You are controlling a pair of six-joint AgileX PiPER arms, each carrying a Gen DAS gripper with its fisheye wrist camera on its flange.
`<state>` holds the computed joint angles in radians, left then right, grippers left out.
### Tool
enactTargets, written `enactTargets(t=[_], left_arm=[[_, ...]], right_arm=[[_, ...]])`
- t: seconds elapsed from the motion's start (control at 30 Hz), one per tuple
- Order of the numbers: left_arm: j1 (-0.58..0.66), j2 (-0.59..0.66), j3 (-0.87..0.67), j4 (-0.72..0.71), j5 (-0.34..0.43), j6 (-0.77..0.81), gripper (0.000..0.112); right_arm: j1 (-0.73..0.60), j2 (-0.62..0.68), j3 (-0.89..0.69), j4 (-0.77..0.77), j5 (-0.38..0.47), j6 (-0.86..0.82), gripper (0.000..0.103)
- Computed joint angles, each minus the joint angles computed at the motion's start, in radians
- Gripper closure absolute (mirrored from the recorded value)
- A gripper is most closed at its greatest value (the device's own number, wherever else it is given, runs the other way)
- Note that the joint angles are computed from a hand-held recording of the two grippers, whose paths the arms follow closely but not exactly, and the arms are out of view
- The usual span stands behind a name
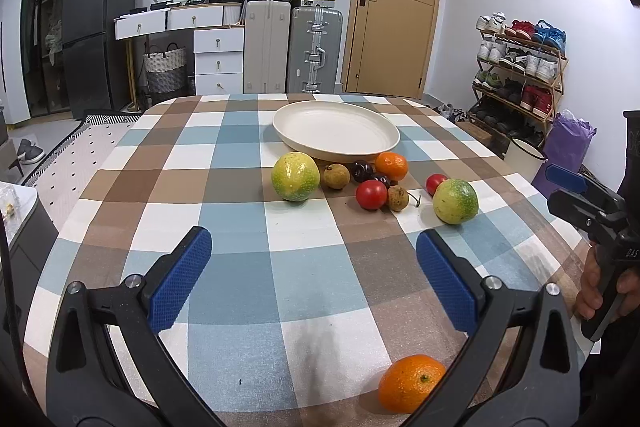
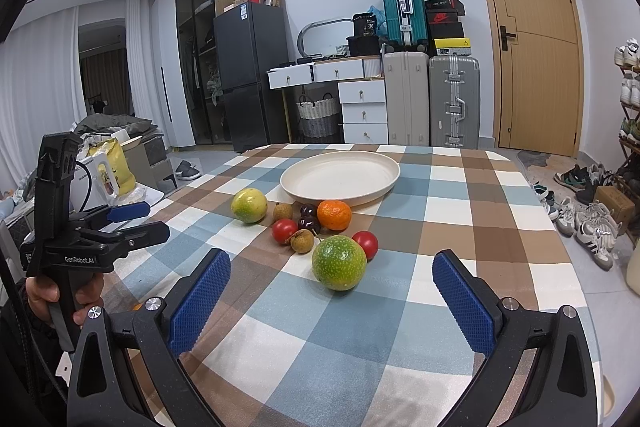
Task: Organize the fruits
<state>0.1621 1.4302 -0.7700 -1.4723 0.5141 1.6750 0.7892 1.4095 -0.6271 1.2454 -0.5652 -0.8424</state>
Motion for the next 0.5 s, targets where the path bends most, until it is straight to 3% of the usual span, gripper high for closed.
enactTargets(t=[0.5], left_arm=[[-0.001, 0.0, 0.0, -0.001, -0.002, 0.003, 0.01]], right_arm=[[0.0, 0.0, 0.001, 0.0, 0.0, 0.0, 0.0]])
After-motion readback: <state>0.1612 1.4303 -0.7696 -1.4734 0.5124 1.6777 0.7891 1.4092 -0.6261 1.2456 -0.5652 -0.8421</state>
